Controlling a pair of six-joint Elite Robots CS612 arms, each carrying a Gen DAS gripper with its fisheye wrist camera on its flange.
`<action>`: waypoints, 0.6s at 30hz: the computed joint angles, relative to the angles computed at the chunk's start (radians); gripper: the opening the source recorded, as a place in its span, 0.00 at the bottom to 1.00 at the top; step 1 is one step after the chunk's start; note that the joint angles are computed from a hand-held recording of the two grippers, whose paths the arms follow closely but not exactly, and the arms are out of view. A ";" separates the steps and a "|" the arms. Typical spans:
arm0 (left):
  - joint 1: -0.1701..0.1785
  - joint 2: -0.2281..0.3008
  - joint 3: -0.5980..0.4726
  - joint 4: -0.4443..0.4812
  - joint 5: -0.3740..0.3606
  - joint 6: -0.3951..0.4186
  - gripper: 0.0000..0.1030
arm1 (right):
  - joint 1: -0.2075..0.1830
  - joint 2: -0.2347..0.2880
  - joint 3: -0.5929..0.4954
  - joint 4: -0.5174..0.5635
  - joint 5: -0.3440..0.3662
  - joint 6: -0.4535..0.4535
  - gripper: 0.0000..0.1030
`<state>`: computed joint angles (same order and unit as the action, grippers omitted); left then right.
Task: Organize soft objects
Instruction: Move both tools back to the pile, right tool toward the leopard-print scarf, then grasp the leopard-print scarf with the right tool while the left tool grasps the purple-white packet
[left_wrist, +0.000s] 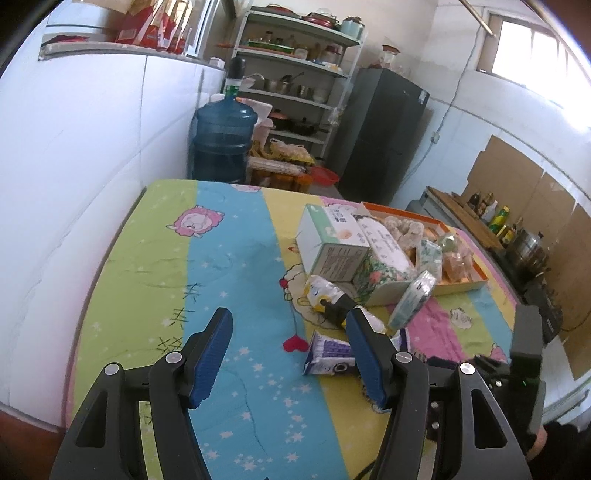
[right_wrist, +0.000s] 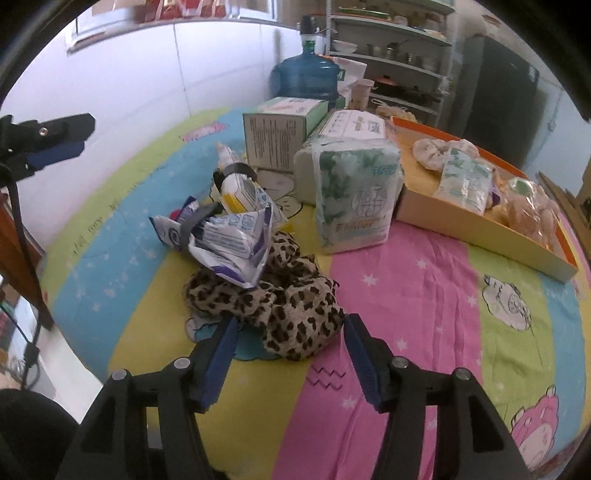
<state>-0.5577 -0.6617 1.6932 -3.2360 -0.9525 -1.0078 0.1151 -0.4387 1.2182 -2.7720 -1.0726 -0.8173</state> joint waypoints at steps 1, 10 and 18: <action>0.000 0.000 0.002 0.002 -0.001 0.001 0.64 | 0.002 0.003 -0.006 0.004 0.001 -0.009 0.57; 0.003 0.004 -0.004 0.012 -0.028 0.006 0.64 | 0.007 0.014 -0.008 -0.022 0.016 -0.046 0.24; 0.029 0.051 -0.049 -0.136 -0.203 0.229 0.64 | -0.018 -0.014 0.029 -0.067 0.025 0.110 0.14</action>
<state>-0.5283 -0.6105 1.6440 -3.3719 -1.1559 -0.7789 0.0968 -0.4529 1.2476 -2.8389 -1.0476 -0.7072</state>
